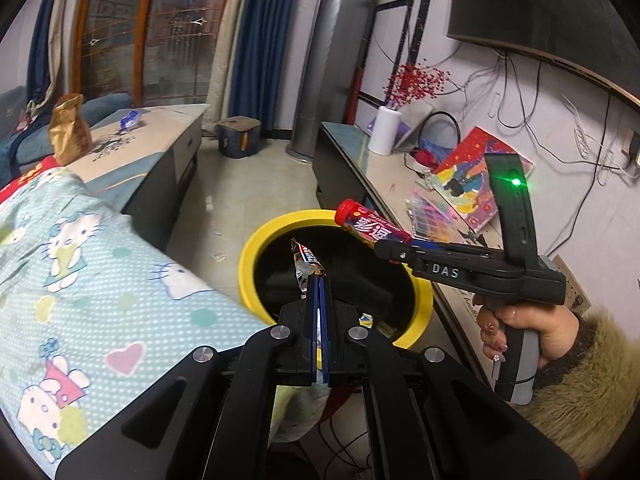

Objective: Collect trash
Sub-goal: 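Carry the chocolate bar and red tube in both tools over the bin, then open both tools to drop the chocolate bar and red tube into the bin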

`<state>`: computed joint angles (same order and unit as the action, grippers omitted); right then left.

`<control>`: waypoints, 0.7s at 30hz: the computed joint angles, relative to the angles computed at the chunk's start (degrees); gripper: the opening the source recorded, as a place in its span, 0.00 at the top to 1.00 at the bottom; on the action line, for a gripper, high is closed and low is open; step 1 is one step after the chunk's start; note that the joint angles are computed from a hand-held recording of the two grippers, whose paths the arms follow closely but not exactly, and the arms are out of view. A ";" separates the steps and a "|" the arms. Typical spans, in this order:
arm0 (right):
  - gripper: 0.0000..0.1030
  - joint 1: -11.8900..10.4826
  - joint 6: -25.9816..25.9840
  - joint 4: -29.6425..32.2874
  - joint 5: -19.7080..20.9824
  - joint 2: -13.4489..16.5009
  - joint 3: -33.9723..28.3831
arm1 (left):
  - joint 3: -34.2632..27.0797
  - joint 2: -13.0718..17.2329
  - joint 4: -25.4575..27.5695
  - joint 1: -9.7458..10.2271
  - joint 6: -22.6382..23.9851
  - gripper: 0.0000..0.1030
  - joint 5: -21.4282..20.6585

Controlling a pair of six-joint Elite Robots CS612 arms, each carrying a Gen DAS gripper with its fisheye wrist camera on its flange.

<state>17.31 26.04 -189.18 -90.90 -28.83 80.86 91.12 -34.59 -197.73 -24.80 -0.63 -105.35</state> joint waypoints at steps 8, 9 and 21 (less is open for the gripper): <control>0.78 -0.81 2.92 0.44 -0.46 -0.20 1.32 | -1.49 0.89 1.97 -0.97 1.54 0.99 -1.81; 0.78 -0.96 3.41 0.48 -0.41 -0.23 1.50 | -1.57 0.98 2.05 -1.01 1.72 0.99 -1.98; 0.66 -2.10 6.87 0.03 0.29 -0.69 3.03 | -5.72 3.31 6.49 -1.75 3.08 0.96 -3.20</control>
<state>15.21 32.91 -189.15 -90.61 -29.52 83.89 85.41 -31.28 -191.24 -26.55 2.45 -108.55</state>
